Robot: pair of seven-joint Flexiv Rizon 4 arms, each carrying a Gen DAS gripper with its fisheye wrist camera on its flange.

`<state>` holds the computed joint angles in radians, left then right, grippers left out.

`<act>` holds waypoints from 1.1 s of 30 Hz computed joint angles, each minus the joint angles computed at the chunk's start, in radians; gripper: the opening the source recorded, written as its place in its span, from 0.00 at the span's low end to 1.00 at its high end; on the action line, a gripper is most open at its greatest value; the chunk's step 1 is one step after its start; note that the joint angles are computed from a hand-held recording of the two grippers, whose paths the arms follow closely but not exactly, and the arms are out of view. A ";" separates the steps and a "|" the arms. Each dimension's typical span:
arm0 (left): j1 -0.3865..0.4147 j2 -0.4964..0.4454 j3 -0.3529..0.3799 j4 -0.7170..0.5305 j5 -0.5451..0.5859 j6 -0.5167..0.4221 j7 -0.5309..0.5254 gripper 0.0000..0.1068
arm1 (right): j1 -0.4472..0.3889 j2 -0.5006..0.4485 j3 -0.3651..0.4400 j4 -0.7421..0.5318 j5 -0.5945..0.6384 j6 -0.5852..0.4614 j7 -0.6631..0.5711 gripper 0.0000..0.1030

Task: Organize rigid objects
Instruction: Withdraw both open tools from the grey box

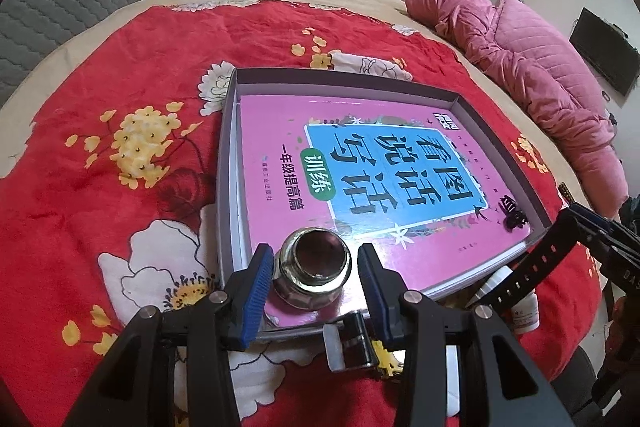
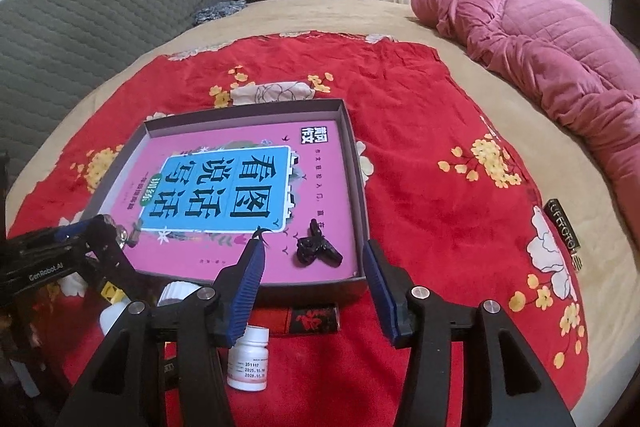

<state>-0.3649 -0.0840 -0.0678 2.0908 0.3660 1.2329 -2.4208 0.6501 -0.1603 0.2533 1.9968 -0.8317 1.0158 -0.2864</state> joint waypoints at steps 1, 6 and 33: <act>0.000 0.003 0.000 0.005 -0.004 0.005 0.001 0.41 | -0.001 0.001 0.001 0.002 0.006 0.005 0.000 0.51; 0.004 0.021 0.000 0.022 -0.003 0.025 -0.011 0.41 | -0.003 0.009 0.003 0.014 0.002 0.016 0.007 0.52; 0.057 0.135 -0.063 0.038 0.138 -0.052 -0.167 0.44 | -0.035 0.069 0.020 0.070 -0.064 0.057 0.090 0.57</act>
